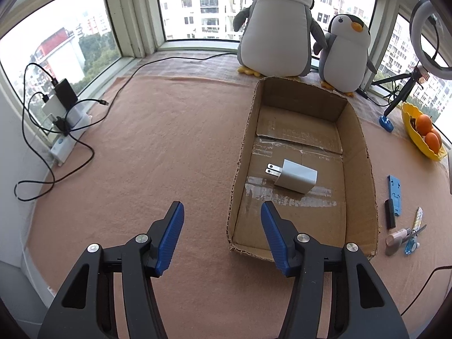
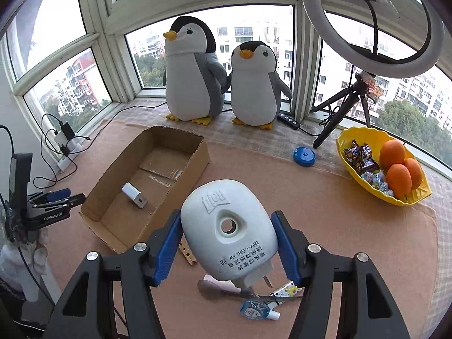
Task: Organize rigid objects
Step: 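Carry the repeller with the right gripper into the box beside the charger, release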
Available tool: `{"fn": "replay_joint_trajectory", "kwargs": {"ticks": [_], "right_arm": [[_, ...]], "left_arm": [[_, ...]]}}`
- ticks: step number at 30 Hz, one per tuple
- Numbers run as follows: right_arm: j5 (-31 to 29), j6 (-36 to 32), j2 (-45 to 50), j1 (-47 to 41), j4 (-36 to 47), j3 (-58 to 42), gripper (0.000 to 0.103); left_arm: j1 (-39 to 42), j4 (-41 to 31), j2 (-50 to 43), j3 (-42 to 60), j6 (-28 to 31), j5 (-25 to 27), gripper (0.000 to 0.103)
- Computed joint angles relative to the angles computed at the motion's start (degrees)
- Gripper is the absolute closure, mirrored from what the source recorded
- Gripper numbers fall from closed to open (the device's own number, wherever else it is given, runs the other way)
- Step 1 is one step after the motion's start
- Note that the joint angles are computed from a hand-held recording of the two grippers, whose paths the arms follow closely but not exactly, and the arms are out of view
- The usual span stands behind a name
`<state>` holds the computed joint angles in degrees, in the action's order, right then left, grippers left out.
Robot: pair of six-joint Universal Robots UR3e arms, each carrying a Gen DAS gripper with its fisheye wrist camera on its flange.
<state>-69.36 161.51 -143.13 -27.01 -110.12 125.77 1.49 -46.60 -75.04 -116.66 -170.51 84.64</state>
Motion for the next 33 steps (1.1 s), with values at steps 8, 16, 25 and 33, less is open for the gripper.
{"fn": "replay_joint_trajectory", "kwargs": {"ticks": [8,16,25,33], "right_arm": [[-12.3,17.4,15.5,21.5,-18.6,-1.6,0.044],[-18.6,25.2,29.5,33.3,-27.8,-6.5,0.044],[-20.4,28.4,42.5,38.9,-32.3,-12.3,0.044],[-21.1,29.0,50.6,41.4,-33.5,-16.3,0.044]], "left_arm": [[1.3,1.2,-4.1,1.2,2.5,-2.1,0.056],[0.7,2.6,-9.4,3.0,3.6,-3.0,0.071],[0.4,3.1,-12.4,3.5,4.9,-3.8,0.091],[0.4,4.1,-13.7,3.4,5.0,-4.6,0.096]]}}
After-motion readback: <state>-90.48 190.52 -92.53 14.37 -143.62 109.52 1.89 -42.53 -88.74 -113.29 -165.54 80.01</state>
